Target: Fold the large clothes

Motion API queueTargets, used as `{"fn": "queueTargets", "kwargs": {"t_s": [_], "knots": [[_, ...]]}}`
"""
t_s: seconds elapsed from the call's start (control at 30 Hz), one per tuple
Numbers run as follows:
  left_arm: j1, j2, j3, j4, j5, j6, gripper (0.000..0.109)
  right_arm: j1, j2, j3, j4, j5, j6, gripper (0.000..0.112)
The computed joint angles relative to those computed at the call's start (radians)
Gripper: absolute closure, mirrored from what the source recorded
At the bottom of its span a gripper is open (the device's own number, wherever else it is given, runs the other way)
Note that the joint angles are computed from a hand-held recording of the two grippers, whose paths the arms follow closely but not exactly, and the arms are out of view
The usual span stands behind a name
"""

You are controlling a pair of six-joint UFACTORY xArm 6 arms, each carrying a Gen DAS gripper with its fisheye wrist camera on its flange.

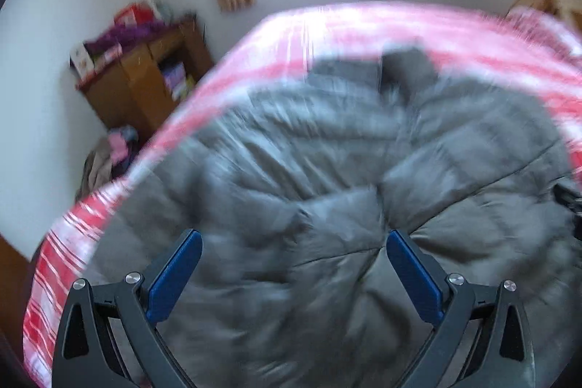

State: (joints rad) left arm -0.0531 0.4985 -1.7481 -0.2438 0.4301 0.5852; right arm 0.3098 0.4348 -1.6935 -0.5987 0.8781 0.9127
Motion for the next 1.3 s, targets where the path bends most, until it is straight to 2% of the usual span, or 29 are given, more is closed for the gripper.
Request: {"fn": "queueTargets", "kwargs": {"t_s": [0.07,0.17,0.23,0.3,0.33,0.4,0.53,0.57,0.6,0.67,0.73,0.77,0.8,0.83,0.87,0.9,1.03,1.17,1.3], "knots": [[0.041,-0.078,0.057,-0.117,-0.007,0.147,0.007,0.004,-0.084,0.088,-0.029,-0.04,0.082,0.023],[0.134,-0.16,0.151,-0.165,-0.083,0.252,0.007,0.03,-0.203,0.214,-0.01,-0.074,0.11,0.019],[0.195,-0.162,0.178,-0.108,-0.13,0.216,0.007,0.07,-0.279,0.296,-0.022,-0.079,0.114,0.019],[0.273,-0.143,0.189,0.032,-0.158,0.094,0.007,0.105,-0.327,0.354,-0.029,-0.087,0.113,0.019],[0.317,-0.128,0.178,0.104,-0.133,0.005,0.007,0.128,-0.357,0.393,-0.044,-0.094,0.125,0.019],[0.387,-0.106,0.142,0.121,-0.03,-0.085,0.007,0.163,-0.395,0.445,-0.076,-0.096,0.161,0.019],[0.462,-0.112,0.167,0.017,0.033,-0.073,0.007,0.205,-0.407,0.467,-0.115,-0.09,0.225,0.019],[0.471,-0.101,0.151,-0.022,0.069,-0.059,0.007,0.211,-0.408,0.468,-0.125,-0.093,0.235,0.019],[0.483,-0.082,0.116,-0.082,0.145,-0.035,0.007,0.221,-0.402,0.461,-0.136,-0.095,0.242,0.019],[0.48,-0.055,0.078,-0.11,0.198,-0.05,0.007,0.233,-0.394,0.449,-0.145,-0.097,0.243,0.019],[0.472,-0.021,0.045,-0.132,0.21,-0.049,0.01,0.242,-0.377,0.429,-0.15,-0.106,0.243,0.019],[0.467,0.003,0.015,-0.141,0.228,-0.047,0.02,0.245,-0.373,0.423,-0.152,-0.108,0.242,0.019],[0.468,0.03,-0.031,-0.148,0.276,-0.047,0.059,0.25,-0.373,0.422,-0.158,-0.107,0.247,0.019],[0.469,0.033,-0.048,-0.18,0.318,-0.029,0.073,0.253,-0.374,0.422,-0.168,-0.107,0.257,0.019],[0.468,0.028,-0.055,-0.17,0.317,-0.039,0.079,0.255,-0.376,0.423,-0.179,-0.107,0.27,0.019],[0.458,0.014,-0.046,-0.15,0.281,-0.042,0.09,0.255,-0.382,0.43,-0.186,-0.107,0.281,0.019],[0.428,-0.085,0.022,-0.156,0.115,0.005,0.092,0.247,-0.418,0.471,-0.218,-0.096,0.338,0.019],[0.351,-0.224,0.107,-0.269,-0.013,0.142,0.092,0.225,-0.45,0.512,-0.242,-0.088,0.413,0.019],[0.235,-0.325,0.168,-0.4,-0.025,0.291,0.092,0.207,-0.478,0.545,-0.256,-0.102,0.466,0.019]]}}
